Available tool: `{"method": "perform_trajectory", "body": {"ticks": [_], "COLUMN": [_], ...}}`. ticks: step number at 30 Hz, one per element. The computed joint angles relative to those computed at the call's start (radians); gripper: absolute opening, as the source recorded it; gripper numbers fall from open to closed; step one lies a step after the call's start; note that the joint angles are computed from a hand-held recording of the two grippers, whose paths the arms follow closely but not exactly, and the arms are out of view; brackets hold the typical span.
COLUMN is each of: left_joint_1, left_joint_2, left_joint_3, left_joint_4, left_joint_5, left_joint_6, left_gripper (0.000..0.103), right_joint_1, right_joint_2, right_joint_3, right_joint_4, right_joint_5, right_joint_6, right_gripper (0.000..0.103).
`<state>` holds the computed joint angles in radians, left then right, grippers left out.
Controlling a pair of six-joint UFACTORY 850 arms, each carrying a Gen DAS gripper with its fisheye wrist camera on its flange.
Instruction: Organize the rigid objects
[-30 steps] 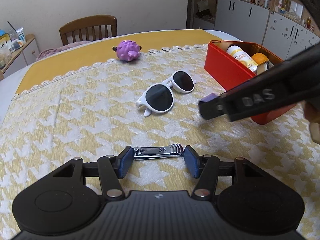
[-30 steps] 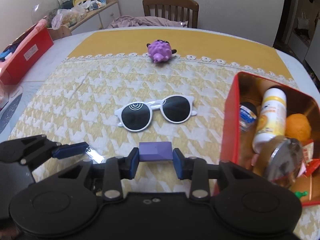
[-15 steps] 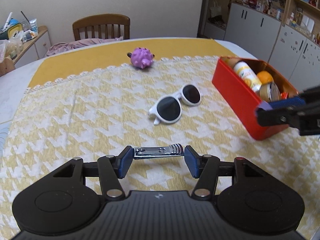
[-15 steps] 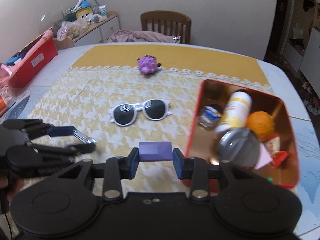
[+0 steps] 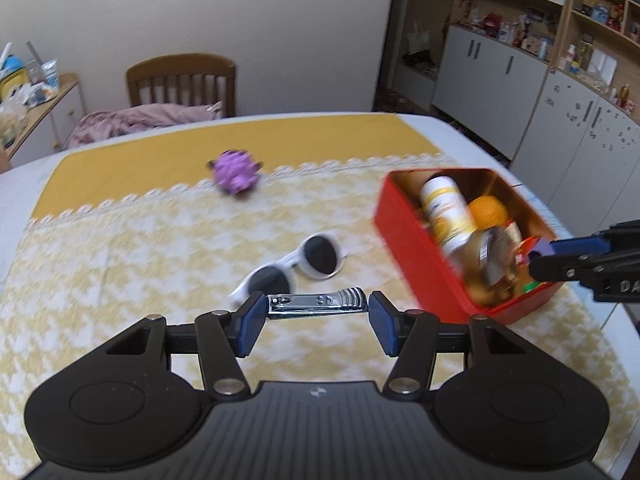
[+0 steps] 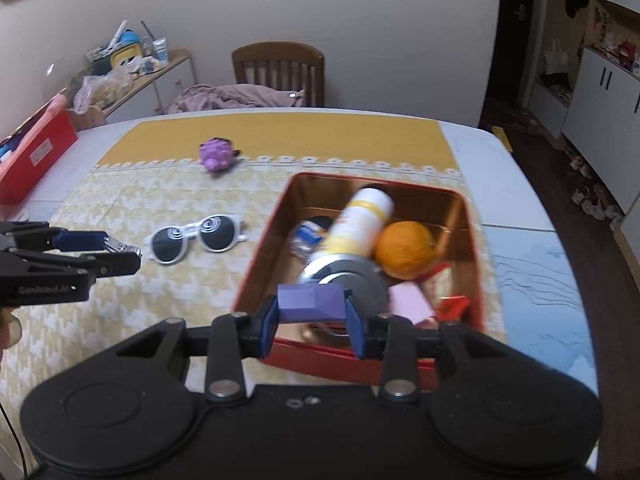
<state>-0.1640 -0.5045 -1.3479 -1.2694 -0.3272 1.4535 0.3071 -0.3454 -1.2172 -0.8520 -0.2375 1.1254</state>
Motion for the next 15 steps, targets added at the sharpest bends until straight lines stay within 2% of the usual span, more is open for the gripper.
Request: {"method": "perform_trajectory", "body": {"ticks": [7, 15], "left_joint_1": [-0.069, -0.136], "left_joint_2": [-0.021, -0.096], "left_joint_3": [-0.054, -0.174], "left_joint_4": [0.036, 0.221], "left_joint_5": [-0.01, -0.013], "left_joint_6": [-0.055, -0.296], "left_gripper": [0.056, 0.056], "right_joint_1": [-0.051, -0.101], "right_joint_2": [0.023, 0.014], "right_joint_3": [0.039, 0.05], "right_joint_4": [-0.01, 0.141], "right_joint_5": [0.032, 0.071], "right_joint_6": [-0.016, -0.226], "right_gripper": [0.035, 0.035]}}
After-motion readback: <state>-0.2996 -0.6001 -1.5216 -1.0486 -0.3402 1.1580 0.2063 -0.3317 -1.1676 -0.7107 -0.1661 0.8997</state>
